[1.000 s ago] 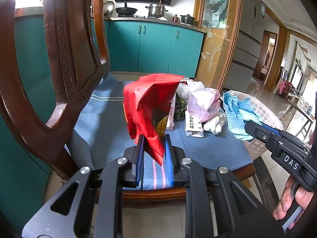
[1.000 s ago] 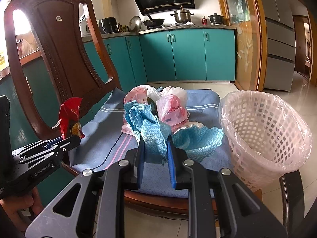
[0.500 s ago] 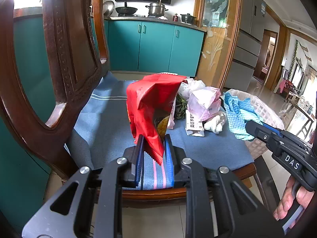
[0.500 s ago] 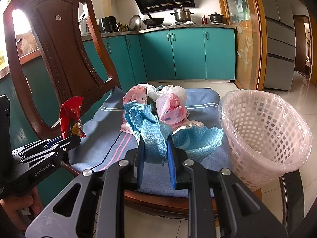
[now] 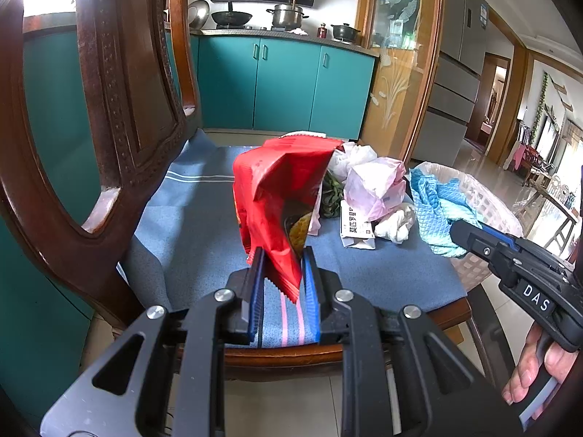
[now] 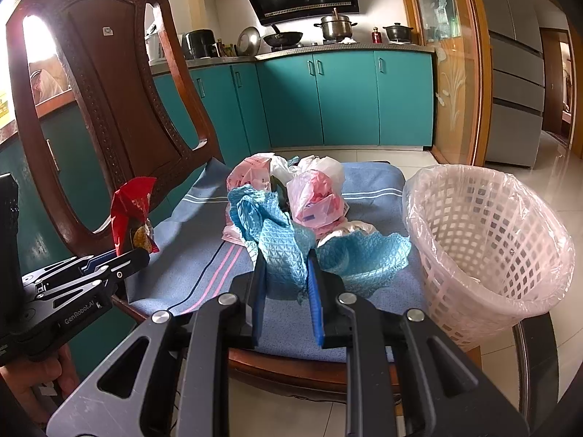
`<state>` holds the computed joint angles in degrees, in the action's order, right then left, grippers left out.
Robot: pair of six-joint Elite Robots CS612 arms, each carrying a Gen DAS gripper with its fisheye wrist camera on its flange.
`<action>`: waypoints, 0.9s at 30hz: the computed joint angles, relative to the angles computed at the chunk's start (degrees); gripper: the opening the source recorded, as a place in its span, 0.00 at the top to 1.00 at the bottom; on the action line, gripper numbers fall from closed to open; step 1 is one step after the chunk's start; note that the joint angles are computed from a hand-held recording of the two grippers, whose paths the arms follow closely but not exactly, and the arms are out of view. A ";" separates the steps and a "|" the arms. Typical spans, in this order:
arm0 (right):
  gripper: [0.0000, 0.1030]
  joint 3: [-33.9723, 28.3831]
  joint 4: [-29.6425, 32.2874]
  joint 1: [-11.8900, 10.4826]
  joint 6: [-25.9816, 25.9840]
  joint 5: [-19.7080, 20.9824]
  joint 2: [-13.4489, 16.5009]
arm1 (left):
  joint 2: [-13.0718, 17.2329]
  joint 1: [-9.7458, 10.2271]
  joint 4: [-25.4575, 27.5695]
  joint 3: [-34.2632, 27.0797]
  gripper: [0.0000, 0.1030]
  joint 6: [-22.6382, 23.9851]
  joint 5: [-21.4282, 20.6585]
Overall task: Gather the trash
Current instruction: 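Lift the red packet with the left tool while the right tool lifts the blue cloth, then carry the blue cloth into the basket and open the right tool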
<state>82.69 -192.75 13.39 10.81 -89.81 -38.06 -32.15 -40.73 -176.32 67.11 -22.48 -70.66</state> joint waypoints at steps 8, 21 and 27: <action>0.80 -0.02 0.07 0.01 -0.01 -0.09 -0.01 | -0.06 -0.02 0.11 0.04 0.79 0.07 -0.03; 0.79 0.22 -2.02 -1.57 2.56 -4.82 -0.12 | 0.07 0.08 0.58 -0.35 0.79 0.32 -0.12; 0.79 0.02 -1.05 -5.10 11.36 -11.09 0.16 | 0.23 0.03 0.95 -0.71 0.79 0.21 -0.17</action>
<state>82.71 -193.80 8.30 22.17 -100.90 -37.90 -31.92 -40.71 -175.37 66.40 -22.27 -70.83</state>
